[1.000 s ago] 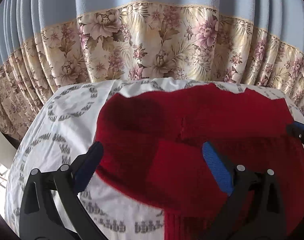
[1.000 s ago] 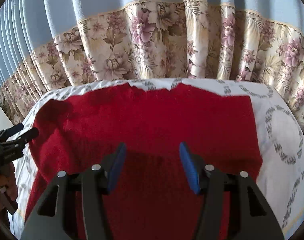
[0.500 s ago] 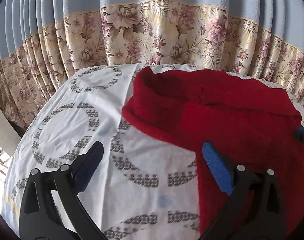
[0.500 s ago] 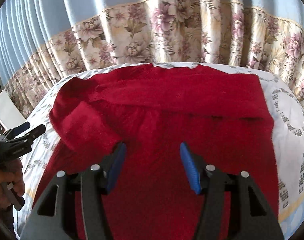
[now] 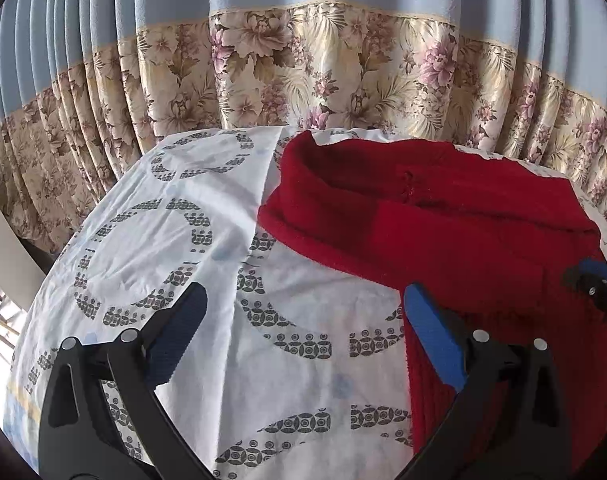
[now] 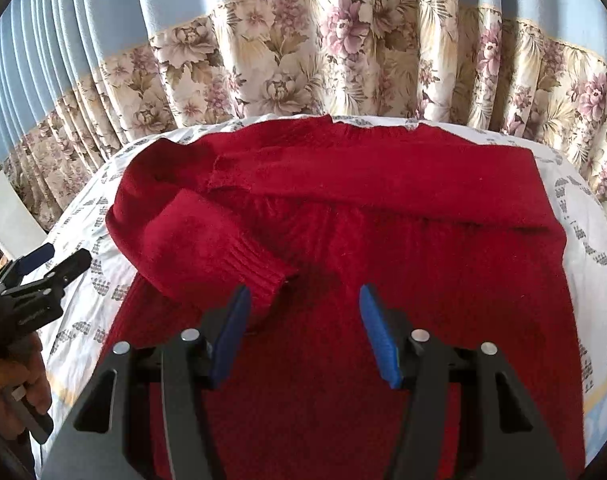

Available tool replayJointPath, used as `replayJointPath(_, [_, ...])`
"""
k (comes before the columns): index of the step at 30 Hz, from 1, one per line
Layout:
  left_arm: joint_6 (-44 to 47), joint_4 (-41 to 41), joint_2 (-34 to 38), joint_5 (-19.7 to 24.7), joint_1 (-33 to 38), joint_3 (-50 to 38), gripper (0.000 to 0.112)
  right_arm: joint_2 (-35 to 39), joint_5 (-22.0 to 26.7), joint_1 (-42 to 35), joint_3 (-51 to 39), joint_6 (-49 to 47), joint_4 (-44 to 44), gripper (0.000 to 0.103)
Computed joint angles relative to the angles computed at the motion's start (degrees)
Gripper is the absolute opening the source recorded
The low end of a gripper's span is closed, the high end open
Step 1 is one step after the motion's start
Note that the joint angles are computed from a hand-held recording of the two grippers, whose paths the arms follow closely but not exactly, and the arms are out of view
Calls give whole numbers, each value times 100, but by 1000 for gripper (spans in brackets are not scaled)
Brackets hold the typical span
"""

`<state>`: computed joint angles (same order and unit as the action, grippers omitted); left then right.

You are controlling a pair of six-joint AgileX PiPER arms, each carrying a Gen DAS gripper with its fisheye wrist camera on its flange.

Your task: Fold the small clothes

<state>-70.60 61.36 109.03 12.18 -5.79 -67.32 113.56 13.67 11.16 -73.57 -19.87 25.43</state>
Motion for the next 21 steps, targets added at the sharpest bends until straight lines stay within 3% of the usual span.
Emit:
replayJointPath(9, [318, -316, 29, -167, 213, -38, 98, 505, 375, 328, -664, 2086, -1690, 57])
replayJointPath(21, [717, -727, 183, -355, 491, -99, 98, 1058, 893, 435, -1449, 2053, -1533, 57])
